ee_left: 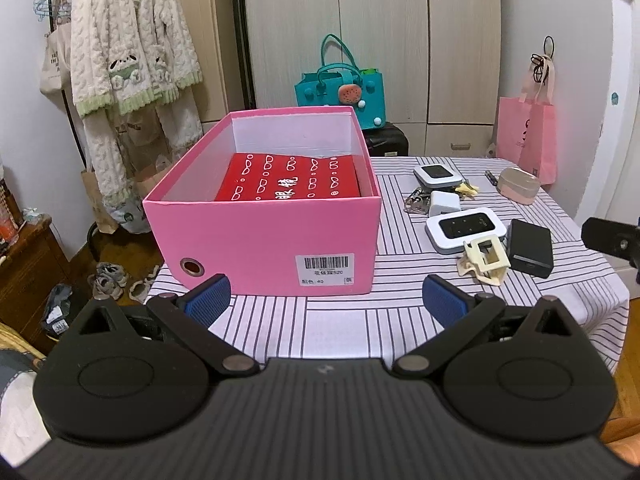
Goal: Organize rigid objects
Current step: 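Move the right tool to the black tablet and close on it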
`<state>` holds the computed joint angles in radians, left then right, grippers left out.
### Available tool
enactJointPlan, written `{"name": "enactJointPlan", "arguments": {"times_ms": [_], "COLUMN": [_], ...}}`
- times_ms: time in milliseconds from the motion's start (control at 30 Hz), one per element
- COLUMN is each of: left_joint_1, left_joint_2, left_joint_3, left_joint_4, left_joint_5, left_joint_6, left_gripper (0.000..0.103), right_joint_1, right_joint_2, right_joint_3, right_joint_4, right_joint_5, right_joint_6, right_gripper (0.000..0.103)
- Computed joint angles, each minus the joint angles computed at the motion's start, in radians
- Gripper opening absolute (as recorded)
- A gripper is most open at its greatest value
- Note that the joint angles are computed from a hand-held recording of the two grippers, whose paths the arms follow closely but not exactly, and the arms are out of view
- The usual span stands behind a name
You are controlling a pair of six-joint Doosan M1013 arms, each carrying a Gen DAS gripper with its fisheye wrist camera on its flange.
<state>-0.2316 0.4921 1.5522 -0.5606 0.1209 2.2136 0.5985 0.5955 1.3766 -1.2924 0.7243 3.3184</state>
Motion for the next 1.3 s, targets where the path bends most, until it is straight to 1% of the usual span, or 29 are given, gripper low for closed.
{"name": "enactJointPlan", "arguments": {"times_ms": [100, 200, 267, 333, 400, 467, 500, 533, 567, 600, 667, 733, 833, 900, 967, 1100, 1167, 1300], "left_joint_1": [0.002, 0.002, 0.004, 0.006, 0.006, 0.009, 0.012, 0.017, 0.022, 0.026, 0.031, 0.038, 0.054, 0.059, 0.061, 0.065, 0.068, 0.076], "left_joint_2": [0.001, 0.003, 0.006, 0.009, 0.014, 0.019, 0.022, 0.025, 0.028, 0.032, 0.038, 0.047, 0.066, 0.079, 0.094, 0.120, 0.136, 0.173], "left_joint_3": [0.000, 0.000, -0.006, -0.011, -0.022, -0.035, -0.045, -0.054, -0.063, -0.074, -0.094, -0.117, -0.159, -0.186, -0.219, -0.282, -0.318, -0.388], "left_joint_4": [-0.060, -0.040, -0.013, -0.011, 0.025, 0.013, -0.002, -0.057, -0.115, -0.135, -0.124, -0.111, -0.132, -0.086, 0.043, 0.239, 0.312, 0.415], "left_joint_5": [0.001, -0.004, 0.005, 0.014, 0.029, 0.053, 0.073, 0.094, 0.116, 0.136, 0.156, 0.174, 0.199, 0.197, 0.187, 0.176, 0.188, 0.206], "left_joint_6": [0.046, 0.020, -0.009, -0.016, -0.059, -0.063, -0.059, -0.012, 0.043, 0.067, 0.071, 0.066, 0.070, 0.039, -0.060, -0.209, -0.254, -0.325], "left_gripper": [0.103, 0.103, 0.103, 0.103, 0.103, 0.103, 0.103, 0.103, 0.103, 0.103, 0.103, 0.103, 0.102, 0.100, 0.099, 0.097, 0.097, 0.097], "right_joint_1": [-0.001, 0.000, -0.001, -0.001, -0.004, -0.009, -0.013, -0.018, -0.023, -0.029, -0.041, -0.058, -0.077, -0.089, -0.099, -0.119, -0.127, -0.143], "right_joint_2": [0.001, 0.001, 0.002, 0.003, 0.006, 0.008, 0.010, 0.012, 0.014, 0.016, 0.019, 0.021, 0.035, 0.051, 0.066, 0.088, 0.104, 0.133], "right_joint_3": [-0.002, 0.000, -0.001, 0.000, 0.006, 0.014, 0.016, 0.016, 0.016, 0.015, 0.011, 0.004, -0.017, -0.040, -0.057, -0.090, -0.117, -0.170], "right_joint_4": [-0.007, -0.015, -0.015, -0.023, -0.062, -0.095, -0.102, -0.097, -0.090, -0.079, -0.039, 0.036, 0.139, 0.207, 0.260, 0.349, 0.400, 0.515], "right_joint_5": [-0.006, -0.008, -0.010, -0.010, -0.014, -0.022, -0.029, -0.035, -0.040, -0.044, -0.059, -0.089, -0.096, -0.082, -0.072, -0.065, -0.043, -0.023], "right_joint_6": [0.003, 0.005, 0.002, 0.012, 0.062, 0.101, 0.106, 0.096, 0.087, 0.077, 0.042, -0.023, -0.101, -0.147, -0.173, -0.206, -0.244, -0.350], "right_gripper": [0.103, 0.103, 0.103, 0.103, 0.103, 0.103, 0.103, 0.103, 0.103, 0.103, 0.103, 0.103, 0.103, 0.103, 0.102, 0.099, 0.096, 0.092]}}
